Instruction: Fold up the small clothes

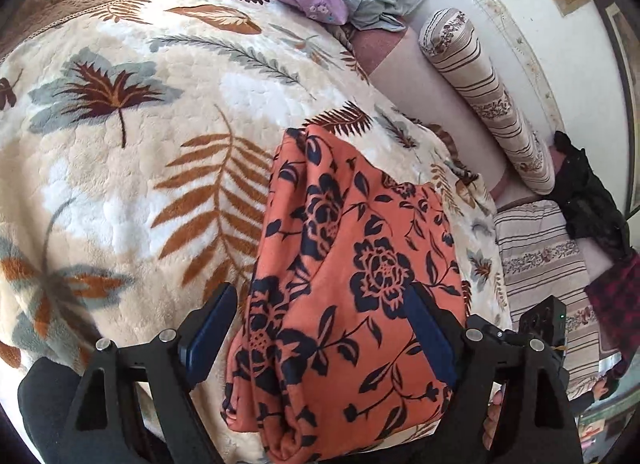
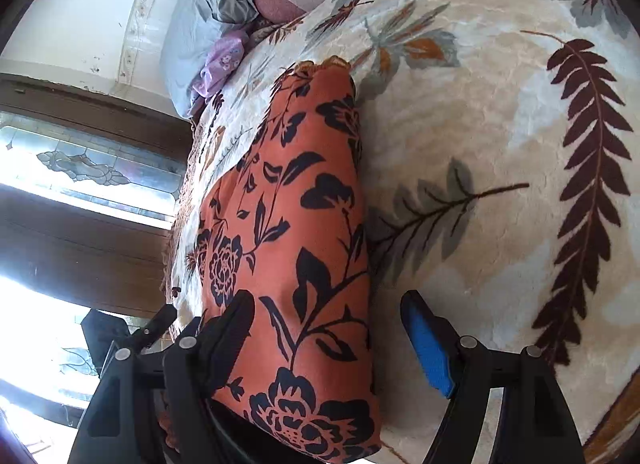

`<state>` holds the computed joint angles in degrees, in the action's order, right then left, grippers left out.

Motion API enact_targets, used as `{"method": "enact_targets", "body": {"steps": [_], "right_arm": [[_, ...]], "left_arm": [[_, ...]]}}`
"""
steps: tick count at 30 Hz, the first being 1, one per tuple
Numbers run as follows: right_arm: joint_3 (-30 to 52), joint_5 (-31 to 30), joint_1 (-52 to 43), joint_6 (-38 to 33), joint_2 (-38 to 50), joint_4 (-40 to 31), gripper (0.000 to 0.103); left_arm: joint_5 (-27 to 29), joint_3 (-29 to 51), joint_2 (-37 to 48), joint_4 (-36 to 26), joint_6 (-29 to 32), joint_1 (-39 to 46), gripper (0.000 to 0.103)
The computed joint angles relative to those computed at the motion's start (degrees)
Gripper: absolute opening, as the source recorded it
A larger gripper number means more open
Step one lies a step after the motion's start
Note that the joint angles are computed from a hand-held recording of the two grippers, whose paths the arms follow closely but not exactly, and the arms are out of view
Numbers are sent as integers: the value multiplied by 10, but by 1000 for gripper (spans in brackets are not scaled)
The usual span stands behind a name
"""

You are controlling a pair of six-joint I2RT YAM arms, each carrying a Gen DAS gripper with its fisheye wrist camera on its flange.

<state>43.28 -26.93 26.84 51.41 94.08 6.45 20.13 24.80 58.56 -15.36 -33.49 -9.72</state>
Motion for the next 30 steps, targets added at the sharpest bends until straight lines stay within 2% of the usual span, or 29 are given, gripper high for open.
{"method": "enact_targets", "body": {"steps": [5, 7, 8, 9, 11, 12, 15, 17, 20, 26, 28, 29, 30], "right_arm": [[44, 0, -1, -18, 36, -18, 78], [66, -12, 5, -37, 70, -11, 77], [88, -19, 11, -55, 93, -30, 73], [103, -20, 18, -65, 107, -45, 52], [117, 6, 30, -95, 97, -73, 49], [125, 15, 34, -113, 88, -91, 43], [137, 28, 34, -153, 46, -126, 38], [143, 39, 24, -170, 10, -145, 38], [160, 36, -19, -196, -38, -175, 38], [181, 28, -130, -232, -81, -193, 38], [188, 13, -163, -228, -53, -178, 39], [188, 4, -179, -232, -32, -175, 42], [190, 6, -193, -234, -3, -181, 52]], "left_arm": [[43, 24, 120, 32, 45, 28, 86], [21, 33, 161, 25, 63, 11, 69], [15, 27, 153, 30, 74, 3, 55], [28, 23, 147, 29, 78, 6, 46], [43, 23, 132, 11, 93, 17, 35], [48, 22, 118, 0, 102, 22, 31], [45, 40, 65, -47, 111, 14, 27], [44, 62, 22, -66, 101, -4, 26], [27, 111, 15, -70, 100, -38, 26], [26, 166, 113, 34, 110, -88, 28], [4, 169, 170, 76, 103, -112, 33], [-14, 164, 201, 98, 100, -122, 44], [-34, 168, 244, 102, 99, -129, 62]]}}
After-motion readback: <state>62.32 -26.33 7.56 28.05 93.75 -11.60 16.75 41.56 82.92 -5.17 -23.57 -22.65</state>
